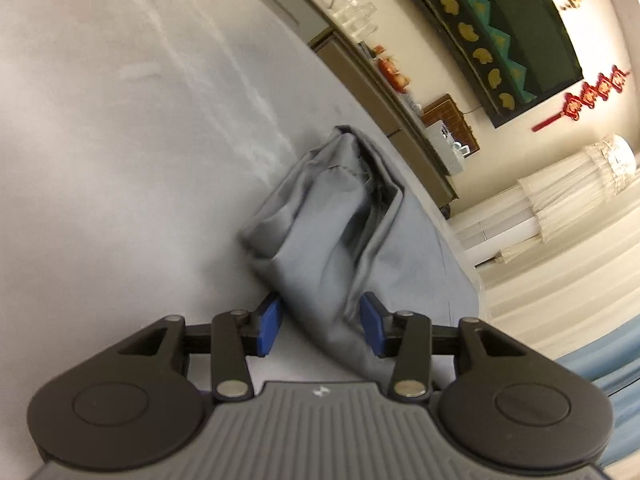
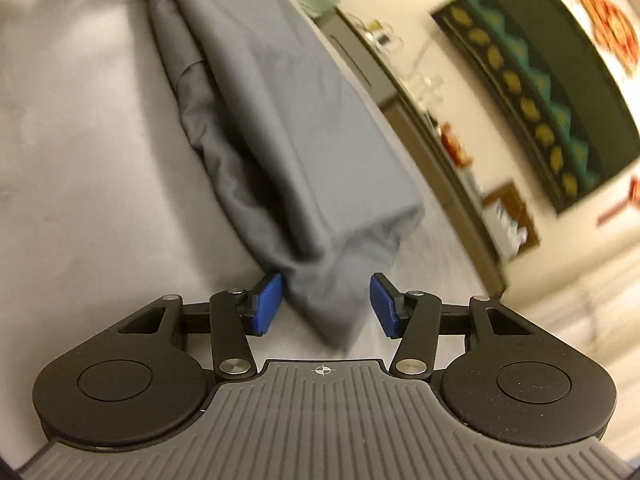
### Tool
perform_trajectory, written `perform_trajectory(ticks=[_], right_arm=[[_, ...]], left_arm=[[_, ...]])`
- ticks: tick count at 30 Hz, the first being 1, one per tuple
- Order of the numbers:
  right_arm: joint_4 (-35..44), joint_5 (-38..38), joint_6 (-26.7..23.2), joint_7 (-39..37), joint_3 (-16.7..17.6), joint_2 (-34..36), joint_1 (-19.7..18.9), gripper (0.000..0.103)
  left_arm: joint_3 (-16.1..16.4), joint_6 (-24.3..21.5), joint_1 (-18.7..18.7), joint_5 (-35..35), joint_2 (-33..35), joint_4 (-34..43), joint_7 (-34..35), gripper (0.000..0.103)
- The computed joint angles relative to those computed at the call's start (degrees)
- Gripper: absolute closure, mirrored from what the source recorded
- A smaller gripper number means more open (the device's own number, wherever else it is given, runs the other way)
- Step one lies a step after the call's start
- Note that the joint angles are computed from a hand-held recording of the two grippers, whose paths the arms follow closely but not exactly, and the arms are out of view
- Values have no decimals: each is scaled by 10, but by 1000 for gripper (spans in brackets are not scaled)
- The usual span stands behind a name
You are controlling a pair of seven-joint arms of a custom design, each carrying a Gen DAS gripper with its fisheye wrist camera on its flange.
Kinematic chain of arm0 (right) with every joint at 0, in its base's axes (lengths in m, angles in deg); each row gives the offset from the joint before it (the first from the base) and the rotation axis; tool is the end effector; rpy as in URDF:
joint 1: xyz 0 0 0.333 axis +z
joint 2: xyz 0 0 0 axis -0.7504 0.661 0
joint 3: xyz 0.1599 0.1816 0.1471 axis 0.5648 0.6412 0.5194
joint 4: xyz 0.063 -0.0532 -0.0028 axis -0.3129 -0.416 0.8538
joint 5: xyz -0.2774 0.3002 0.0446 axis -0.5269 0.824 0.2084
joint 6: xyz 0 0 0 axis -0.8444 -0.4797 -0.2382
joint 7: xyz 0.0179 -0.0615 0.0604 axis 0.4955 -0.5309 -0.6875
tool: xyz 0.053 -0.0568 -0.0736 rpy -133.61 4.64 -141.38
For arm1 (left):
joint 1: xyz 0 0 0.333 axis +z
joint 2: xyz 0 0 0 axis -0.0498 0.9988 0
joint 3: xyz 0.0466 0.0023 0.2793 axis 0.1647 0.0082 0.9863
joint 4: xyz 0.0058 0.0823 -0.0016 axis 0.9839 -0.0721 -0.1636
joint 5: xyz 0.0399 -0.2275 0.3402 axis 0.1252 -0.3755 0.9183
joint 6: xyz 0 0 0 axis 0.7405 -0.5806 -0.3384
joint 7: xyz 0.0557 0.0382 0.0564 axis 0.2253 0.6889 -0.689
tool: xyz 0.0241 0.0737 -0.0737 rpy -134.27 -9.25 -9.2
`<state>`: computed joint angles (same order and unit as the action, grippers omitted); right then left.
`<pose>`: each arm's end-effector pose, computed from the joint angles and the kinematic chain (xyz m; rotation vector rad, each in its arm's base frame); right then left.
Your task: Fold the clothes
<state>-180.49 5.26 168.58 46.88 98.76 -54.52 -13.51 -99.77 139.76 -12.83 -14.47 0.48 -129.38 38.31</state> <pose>0.4436 0.4441 0.4573 -2.4478 0.7461 -1.3847 0.6115 -0.2389 0.4778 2.2404 -1.5182 1.4944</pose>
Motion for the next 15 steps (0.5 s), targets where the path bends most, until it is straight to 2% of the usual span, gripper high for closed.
perform_trajectory(ticks=[1,2,5,8,12,15], right_arm=[[23,47,-1,-36,-1,15,-5,79],[45,108,-4,-80,-2,27,-11,92],[63,190,5,-159,-12,32,-24,98],[58,226,24,-181,-21,26,-34,98],[18,198,55,-124,-25,5,-36,98],[-13,191,76,-91,-22,-15,-41,92]], left_arm=[[-4,3,4,-14,6,6,13,84],[-6,5,7,-23,11,12,19,98],[-25,-25,39,-131,9,13,94,98],[-18,-39,37,-175,0,1,125,98],[-5,-57,32,-215,-7,-8,147,94],[6,-54,21,-190,-21,-23,135,90]])
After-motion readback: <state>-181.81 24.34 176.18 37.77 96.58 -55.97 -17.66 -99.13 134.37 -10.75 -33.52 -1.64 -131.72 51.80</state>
